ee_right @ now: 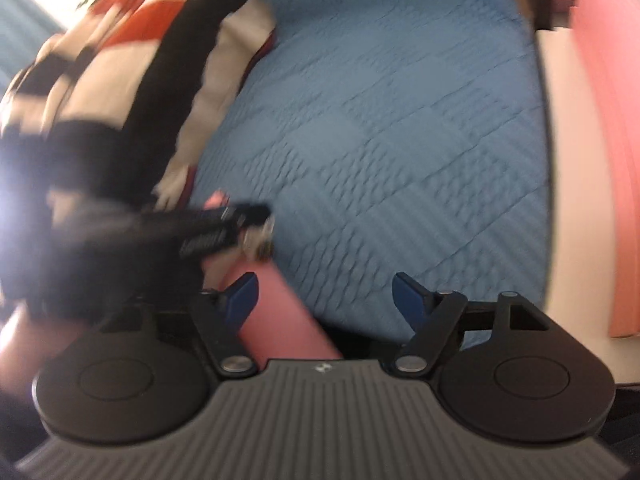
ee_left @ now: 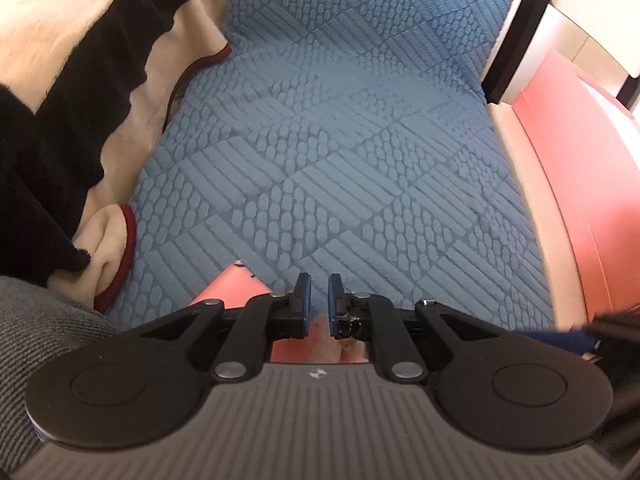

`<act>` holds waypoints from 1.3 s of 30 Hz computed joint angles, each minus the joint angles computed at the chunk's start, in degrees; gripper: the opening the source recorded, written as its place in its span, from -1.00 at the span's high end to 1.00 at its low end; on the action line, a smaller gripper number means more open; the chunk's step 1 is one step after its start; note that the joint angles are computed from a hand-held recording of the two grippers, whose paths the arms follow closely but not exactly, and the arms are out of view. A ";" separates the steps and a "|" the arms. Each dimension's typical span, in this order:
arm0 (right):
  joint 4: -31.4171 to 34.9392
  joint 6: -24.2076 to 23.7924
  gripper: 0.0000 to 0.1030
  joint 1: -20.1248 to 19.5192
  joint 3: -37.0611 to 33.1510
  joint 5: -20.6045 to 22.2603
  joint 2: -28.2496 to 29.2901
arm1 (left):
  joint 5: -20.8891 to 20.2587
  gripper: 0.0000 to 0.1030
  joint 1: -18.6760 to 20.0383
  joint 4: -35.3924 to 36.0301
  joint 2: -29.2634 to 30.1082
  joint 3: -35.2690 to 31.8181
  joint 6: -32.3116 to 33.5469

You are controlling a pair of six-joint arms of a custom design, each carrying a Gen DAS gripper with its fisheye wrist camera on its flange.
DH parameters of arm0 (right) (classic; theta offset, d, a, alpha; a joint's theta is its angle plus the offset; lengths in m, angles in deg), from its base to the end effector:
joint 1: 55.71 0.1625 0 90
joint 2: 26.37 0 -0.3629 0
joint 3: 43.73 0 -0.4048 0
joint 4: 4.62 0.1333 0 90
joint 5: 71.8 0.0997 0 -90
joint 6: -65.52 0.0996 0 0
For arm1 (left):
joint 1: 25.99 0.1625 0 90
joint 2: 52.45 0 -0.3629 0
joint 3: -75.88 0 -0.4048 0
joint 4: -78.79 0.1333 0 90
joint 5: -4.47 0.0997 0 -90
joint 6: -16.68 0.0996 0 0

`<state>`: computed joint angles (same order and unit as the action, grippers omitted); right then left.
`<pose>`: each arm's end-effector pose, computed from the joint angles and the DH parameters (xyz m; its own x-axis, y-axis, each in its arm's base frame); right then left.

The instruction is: Organize objects

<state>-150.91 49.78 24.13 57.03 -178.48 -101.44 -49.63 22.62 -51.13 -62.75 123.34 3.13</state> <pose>-0.0015 -0.6018 0.3063 -0.9239 0.0712 0.3759 -0.1027 0.9003 -0.4229 -0.3740 -0.7143 -0.0929 -0.7637 0.3245 -0.5581 0.4953 0.8490 -0.1840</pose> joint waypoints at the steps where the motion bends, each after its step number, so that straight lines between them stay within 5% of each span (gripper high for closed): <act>1: 0.22 -0.67 -0.45 0.17 0.15 -0.48 0.23 | 0.13 0.79 0.04 0.11 0.05 -0.12 -0.25; 6: 1.67 -6.84 -0.41 0.48 0.87 0.31 0.91 | 0.38 0.79 0.30 1.12 0.33 -0.68 -1.37; 13: -7.25 -23.00 -0.40 3.61 3.25 -7.08 4.45 | 0.08 0.79 0.53 2.07 0.69 -1.56 -2.45; 20: -14.22 -32.05 -0.32 3.46 4.54 -7.26 6.73 | -0.38 0.79 0.65 2.10 0.67 -1.76 -3.05; 28: -16.81 -35.42 -0.12 3.36 4.43 -6.44 8.01 | -1.09 0.79 0.77 0.59 0.32 -1.30 -3.53; 39: -14.66 -30.67 0.01 3.18 4.57 -5.54 6.33 | -2.73 0.79 0.35 -5.08 -1.61 1.71 -2.29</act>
<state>-165.57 19.10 27.31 61.60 -184.03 -95.11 -52.36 22.97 -56.21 -64.36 125.05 0.85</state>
